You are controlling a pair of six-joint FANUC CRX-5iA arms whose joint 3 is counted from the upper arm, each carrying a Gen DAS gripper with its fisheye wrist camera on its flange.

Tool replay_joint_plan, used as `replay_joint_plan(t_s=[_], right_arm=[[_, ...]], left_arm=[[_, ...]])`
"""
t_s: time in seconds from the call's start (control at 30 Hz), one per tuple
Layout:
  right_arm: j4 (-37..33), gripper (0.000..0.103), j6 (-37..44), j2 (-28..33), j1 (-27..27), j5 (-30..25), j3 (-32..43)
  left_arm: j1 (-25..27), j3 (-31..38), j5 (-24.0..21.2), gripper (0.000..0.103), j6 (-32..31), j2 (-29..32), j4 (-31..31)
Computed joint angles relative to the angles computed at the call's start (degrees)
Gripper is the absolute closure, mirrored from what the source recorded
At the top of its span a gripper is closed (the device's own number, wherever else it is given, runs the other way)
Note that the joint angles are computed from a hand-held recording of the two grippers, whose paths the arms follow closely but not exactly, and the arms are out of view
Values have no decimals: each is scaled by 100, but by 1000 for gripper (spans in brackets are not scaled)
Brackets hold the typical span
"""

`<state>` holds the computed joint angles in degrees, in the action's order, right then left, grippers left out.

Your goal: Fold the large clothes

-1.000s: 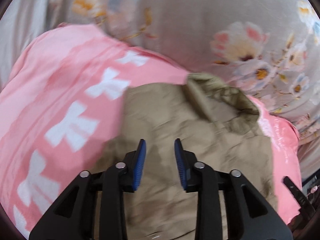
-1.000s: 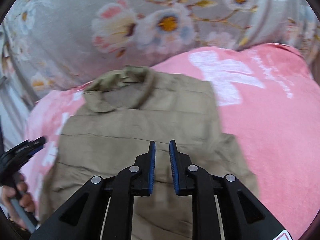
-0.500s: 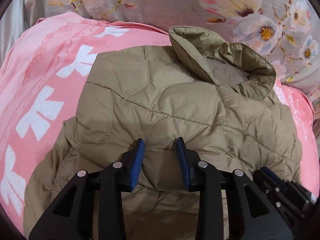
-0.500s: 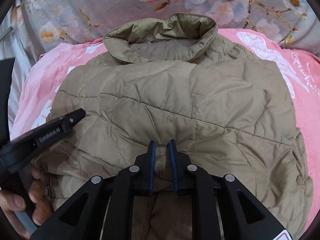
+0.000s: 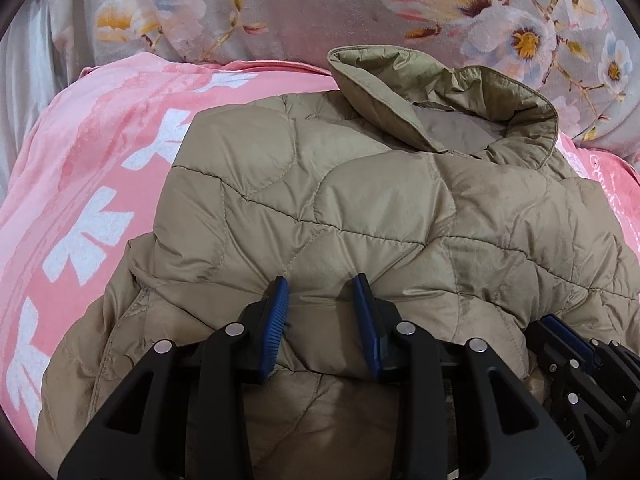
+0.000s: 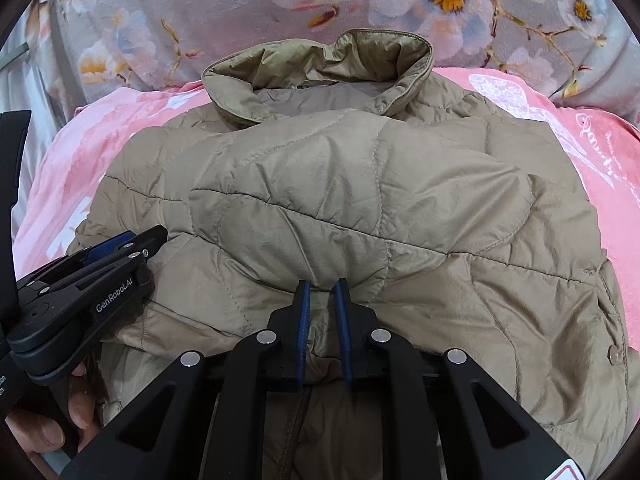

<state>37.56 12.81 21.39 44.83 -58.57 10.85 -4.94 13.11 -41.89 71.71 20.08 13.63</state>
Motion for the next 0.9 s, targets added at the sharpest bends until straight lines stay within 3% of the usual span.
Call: replay_joint_plan(t_s=[0.47, 0.73, 0.77, 0.83, 0.9], right_arm=[[28, 89, -89, -17, -13, 76, -52], [12, 89, -230, -122, -57, 287, -186], [8, 89, -343, -252, -94, 506, -353], [-112, 81, -452, -485, -139, 796, -565], [12, 69, -707, -805, -189, 1024, -845]], left_arm=[[-125, 102, 27, 71, 290, -22, -532], [-102, 45, 67, 70, 219, -41, -413], [-56, -55, 129, 69, 64, -71, -182], [141, -421, 172, 52, -799, -154, 929], [329, -484, -202, 44, -1453, -153, 1828]])
